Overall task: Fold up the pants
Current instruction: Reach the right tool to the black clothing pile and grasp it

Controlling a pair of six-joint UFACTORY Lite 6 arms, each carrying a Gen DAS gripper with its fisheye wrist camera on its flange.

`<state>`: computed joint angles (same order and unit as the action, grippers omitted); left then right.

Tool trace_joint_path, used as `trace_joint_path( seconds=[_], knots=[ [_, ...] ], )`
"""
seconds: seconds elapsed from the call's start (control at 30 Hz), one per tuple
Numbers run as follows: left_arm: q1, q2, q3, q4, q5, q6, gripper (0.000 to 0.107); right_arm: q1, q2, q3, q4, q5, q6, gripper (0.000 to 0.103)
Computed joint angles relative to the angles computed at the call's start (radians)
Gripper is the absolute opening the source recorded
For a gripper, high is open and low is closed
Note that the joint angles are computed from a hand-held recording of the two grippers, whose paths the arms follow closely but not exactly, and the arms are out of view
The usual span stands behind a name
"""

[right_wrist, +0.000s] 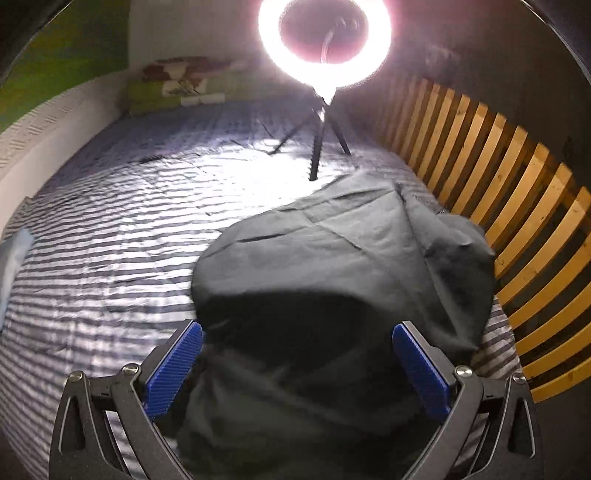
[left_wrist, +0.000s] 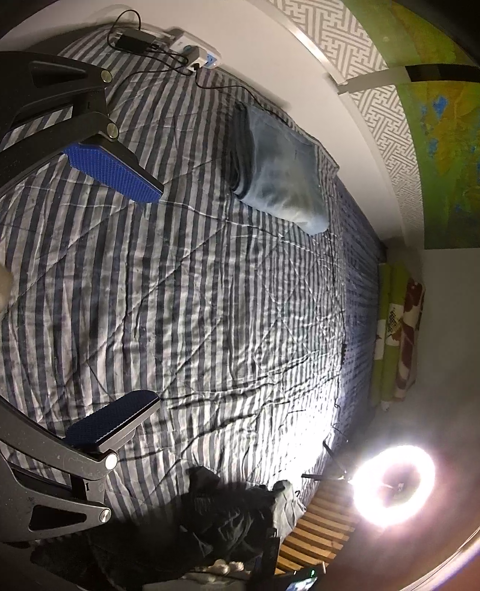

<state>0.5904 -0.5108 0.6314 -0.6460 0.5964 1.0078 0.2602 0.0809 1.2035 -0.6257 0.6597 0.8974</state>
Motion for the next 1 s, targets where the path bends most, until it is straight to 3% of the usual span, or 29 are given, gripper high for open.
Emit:
trace_joint_path(
  seconds=[0.23,0.27,0.3,0.33,0.37,0.43,0.53,0.73,0.87,1.0],
  knots=[
    [-0.016,0.075,0.006,-0.017,-0.041,0.027,0.103,-0.058,0.170,0.119,-0.023,0.012,-0.016,0.102],
    [-0.015,0.080,0.009,-0.019,-0.043,0.030,0.103,-0.059,0.178,0.129,-0.020,0.019,-0.032,0.097],
    [-0.022,0.086,0.012,-0.012,-0.048,0.016,0.103,-0.057,0.180,0.134,-0.028,0.031,-0.041,0.089],
    [-0.039,0.084,0.008,0.011,-0.074,-0.040,0.103,-0.057,0.189,0.148,-0.037,0.045,-0.050,0.061],
    [-0.045,0.085,0.009,0.020,-0.075,-0.054,0.103,-0.056,0.186,0.154,-0.041,0.067,-0.062,0.026],
    [-0.055,0.083,0.010,0.023,-0.074,-0.062,0.102,-0.093,0.155,0.161,0.040,0.056,-0.143,0.002],
    [-0.068,0.062,0.011,0.036,-0.059,-0.072,0.102,-0.127,0.051,0.132,0.059,0.042,-0.151,0.002],
    [-0.006,-0.035,0.029,0.017,0.059,-0.048,0.102,-0.042,-0.125,0.228,-0.105,0.218,-0.089,0.002],
    [0.122,-0.115,0.048,-0.046,0.196,0.037,0.102,0.086,-0.070,0.591,-0.127,0.426,-0.173,0.002],
    [0.338,-0.173,0.073,-0.123,0.394,0.179,0.102,0.298,0.093,1.009,-0.160,0.594,-0.256,0.002]
  ],
)
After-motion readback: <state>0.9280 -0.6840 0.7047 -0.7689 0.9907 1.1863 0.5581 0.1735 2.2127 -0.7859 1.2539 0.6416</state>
